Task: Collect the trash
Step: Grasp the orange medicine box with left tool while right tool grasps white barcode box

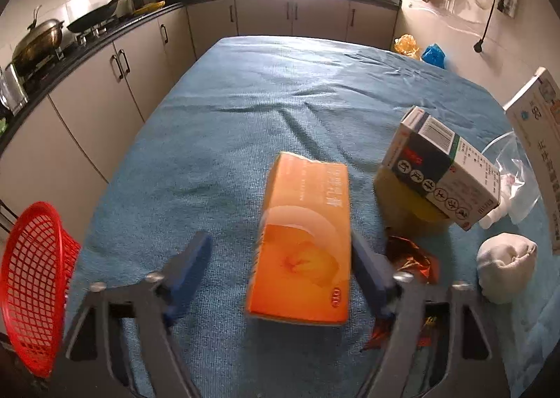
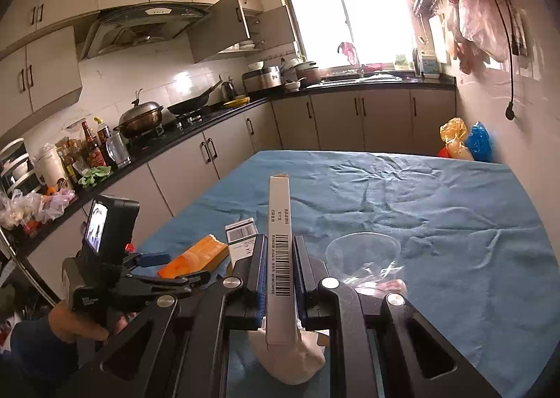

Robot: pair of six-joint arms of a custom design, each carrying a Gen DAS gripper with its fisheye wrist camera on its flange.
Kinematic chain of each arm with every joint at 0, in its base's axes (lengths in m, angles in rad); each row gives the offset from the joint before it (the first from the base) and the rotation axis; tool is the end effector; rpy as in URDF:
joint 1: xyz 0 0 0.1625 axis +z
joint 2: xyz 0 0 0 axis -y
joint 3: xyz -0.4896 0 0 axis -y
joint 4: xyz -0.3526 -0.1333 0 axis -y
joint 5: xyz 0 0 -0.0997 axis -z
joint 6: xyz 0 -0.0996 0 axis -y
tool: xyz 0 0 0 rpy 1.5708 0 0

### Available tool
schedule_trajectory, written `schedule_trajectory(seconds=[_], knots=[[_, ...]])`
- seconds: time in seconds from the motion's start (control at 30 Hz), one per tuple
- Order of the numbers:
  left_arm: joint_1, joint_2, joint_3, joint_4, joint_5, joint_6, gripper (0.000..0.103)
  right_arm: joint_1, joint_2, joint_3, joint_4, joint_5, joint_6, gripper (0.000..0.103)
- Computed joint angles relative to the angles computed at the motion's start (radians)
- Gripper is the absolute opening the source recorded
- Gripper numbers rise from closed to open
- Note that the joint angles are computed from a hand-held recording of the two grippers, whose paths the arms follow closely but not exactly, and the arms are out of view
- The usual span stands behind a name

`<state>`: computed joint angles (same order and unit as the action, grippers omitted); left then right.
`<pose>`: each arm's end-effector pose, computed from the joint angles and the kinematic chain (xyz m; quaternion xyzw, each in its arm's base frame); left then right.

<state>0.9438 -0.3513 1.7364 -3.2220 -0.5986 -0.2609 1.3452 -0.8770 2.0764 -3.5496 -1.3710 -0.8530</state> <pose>-0.1984 -0.6413 -0.0435 0.0986 0.8730 -0.3048 0.3678 0.0193 -0.6001 0.2110 0.3201 -0.8638 0.3717 0.1150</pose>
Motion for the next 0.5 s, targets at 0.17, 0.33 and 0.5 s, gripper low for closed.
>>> schedule_trajectory(seconds=[0.17, 0.33, 0.5], knots=[[0.001, 0.011, 0.018, -0.085, -0.001, 0.039, 0.047, 0.004, 0.013, 0.013, -0.018, -0.008, -0.020, 0.015], [-0.006, 0.020, 0.039, -0.227, -0.021, 0.094, 0.046, 0.000, 0.023, 0.015, -0.044, -0.005, -0.020, 0.015], [-0.033, 0.047, 0.054, -0.418, 0.017, 0.202, 0.046, -0.003, 0.028, 0.023, -0.078, 0.006, -0.013, 0.015]])
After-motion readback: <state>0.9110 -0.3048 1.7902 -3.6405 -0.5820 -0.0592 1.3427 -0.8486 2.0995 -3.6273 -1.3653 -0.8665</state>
